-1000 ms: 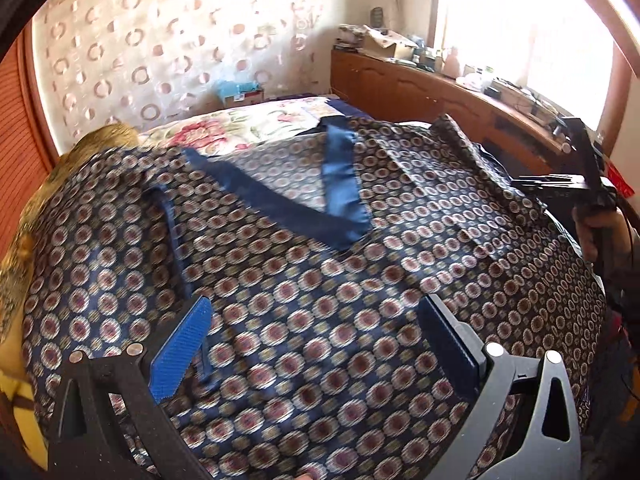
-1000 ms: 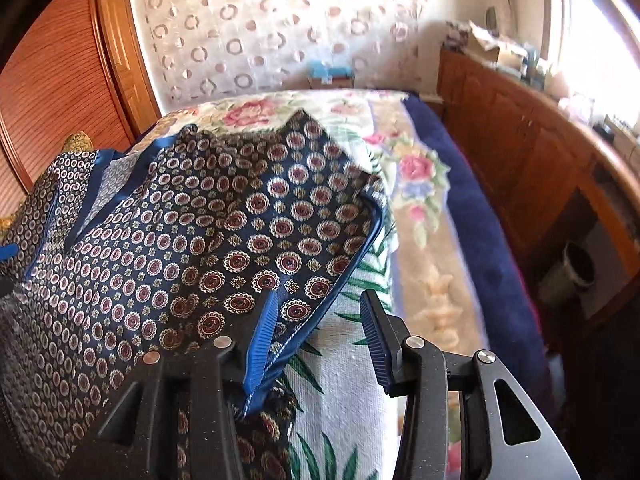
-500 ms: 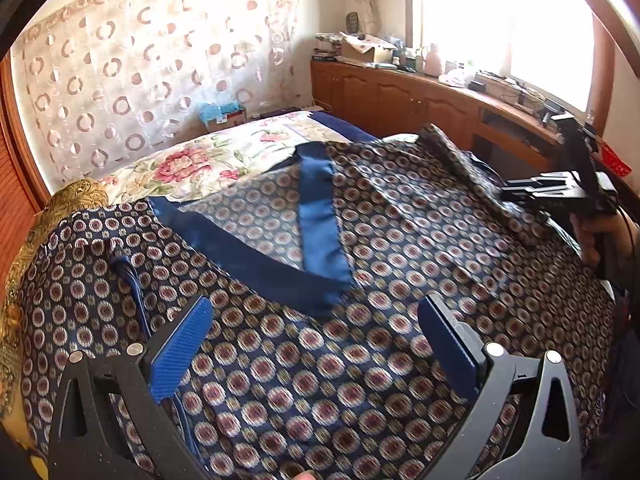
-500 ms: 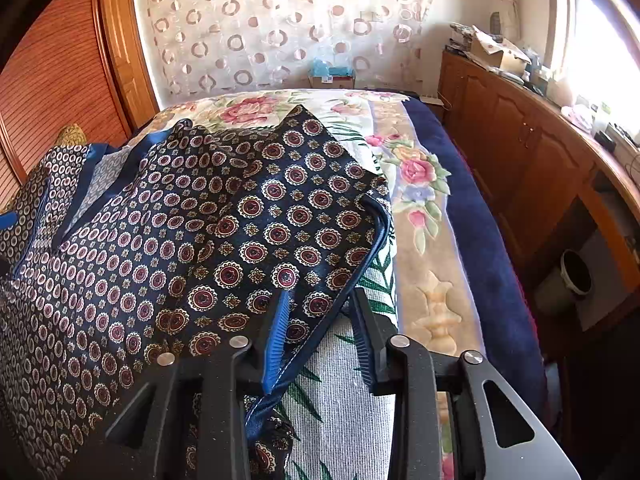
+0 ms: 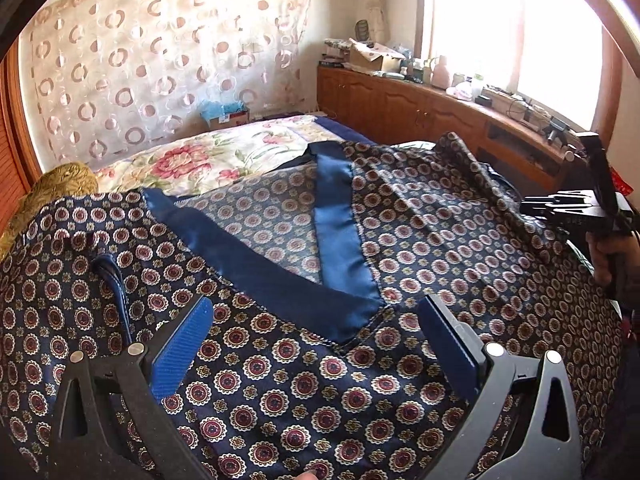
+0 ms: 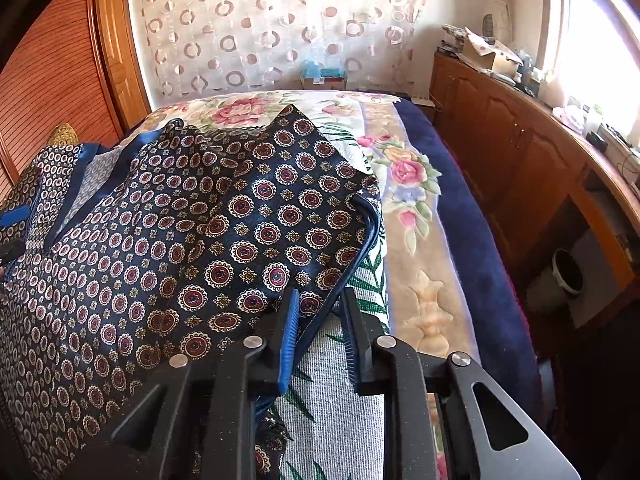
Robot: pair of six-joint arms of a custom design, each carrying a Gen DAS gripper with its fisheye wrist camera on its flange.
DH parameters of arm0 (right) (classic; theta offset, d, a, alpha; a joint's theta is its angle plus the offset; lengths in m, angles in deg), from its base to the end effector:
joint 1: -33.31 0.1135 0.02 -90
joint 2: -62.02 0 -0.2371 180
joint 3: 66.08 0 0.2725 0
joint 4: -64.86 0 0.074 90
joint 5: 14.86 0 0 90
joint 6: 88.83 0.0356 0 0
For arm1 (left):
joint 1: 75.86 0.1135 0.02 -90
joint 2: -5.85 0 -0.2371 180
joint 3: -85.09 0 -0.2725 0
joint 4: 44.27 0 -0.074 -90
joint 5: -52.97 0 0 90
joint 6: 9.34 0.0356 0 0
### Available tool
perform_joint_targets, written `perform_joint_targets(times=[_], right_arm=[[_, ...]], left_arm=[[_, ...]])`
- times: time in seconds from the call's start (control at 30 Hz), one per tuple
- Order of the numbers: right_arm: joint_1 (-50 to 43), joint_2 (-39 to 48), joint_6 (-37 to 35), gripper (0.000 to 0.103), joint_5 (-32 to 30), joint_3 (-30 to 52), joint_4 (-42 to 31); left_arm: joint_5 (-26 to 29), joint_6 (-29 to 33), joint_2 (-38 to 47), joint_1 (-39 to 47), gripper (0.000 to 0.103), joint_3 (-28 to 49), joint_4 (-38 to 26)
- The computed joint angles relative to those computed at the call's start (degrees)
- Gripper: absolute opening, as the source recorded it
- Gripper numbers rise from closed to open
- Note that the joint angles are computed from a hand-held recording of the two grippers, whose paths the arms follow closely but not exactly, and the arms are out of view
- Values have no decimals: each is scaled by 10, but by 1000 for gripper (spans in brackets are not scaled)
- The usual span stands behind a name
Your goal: Fold small clothes
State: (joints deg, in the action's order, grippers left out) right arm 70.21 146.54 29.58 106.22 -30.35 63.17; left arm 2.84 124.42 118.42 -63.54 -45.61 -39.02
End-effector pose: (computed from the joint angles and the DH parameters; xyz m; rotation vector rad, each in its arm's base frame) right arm 0.2057 0.1314 0.0639 0.0584 2.2935 -0.0920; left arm 0.2855 0.0390 0.0031 0.8550 2.1537 -0.4273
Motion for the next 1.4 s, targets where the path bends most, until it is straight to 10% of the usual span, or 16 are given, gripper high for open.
perform_joint_targets(times=[0.73, 1.0, 1.4], right_arm=[[95, 70, -51, 1, -25, 168, -34], [74, 51, -80, 30, -1, 175, -54], [-58, 216, -78, 34, -61, 313, -93]], left_arm=[[35, 7, 5, 52, 103, 8, -4], [39, 3, 7, 58, 103, 14, -7], [23, -9, 16, 52, 103, 16, 13]])
